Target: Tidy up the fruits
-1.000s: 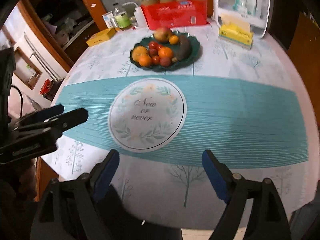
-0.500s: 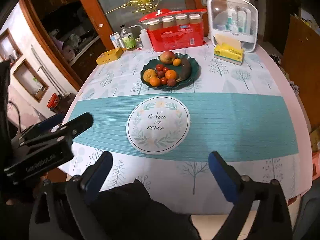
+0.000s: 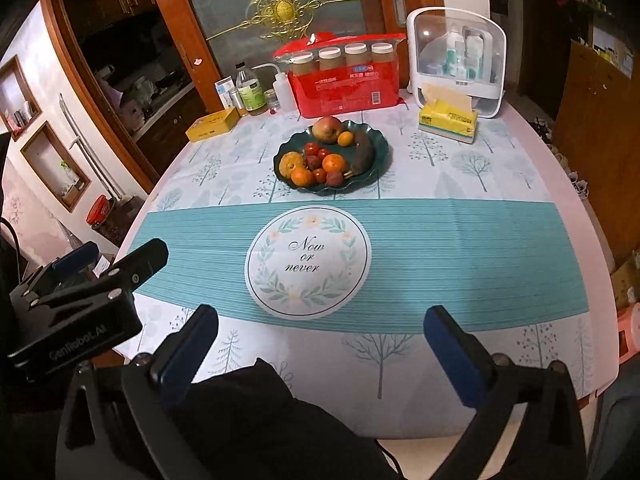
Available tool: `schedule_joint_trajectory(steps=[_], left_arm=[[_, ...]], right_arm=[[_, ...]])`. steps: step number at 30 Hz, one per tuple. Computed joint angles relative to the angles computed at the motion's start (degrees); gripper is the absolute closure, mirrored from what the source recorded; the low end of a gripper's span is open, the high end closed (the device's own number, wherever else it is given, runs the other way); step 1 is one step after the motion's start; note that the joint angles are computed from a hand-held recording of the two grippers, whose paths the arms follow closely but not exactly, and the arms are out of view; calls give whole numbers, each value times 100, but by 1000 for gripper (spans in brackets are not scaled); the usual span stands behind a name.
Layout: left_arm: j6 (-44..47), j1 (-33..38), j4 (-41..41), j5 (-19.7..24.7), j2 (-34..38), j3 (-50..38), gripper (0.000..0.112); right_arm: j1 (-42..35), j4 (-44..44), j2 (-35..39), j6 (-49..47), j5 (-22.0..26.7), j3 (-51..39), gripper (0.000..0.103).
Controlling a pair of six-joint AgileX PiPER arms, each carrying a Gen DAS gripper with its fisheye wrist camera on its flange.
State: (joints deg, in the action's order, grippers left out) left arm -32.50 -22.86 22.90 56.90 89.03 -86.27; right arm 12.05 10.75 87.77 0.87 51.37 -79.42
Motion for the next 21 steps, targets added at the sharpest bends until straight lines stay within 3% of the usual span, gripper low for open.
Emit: schedule_joint_trajectory(steps=[21], left_arm=[[247,77,-235,61,270,-254,10]], right_arm=[[-52,76,252,-79,123,-193,0]])
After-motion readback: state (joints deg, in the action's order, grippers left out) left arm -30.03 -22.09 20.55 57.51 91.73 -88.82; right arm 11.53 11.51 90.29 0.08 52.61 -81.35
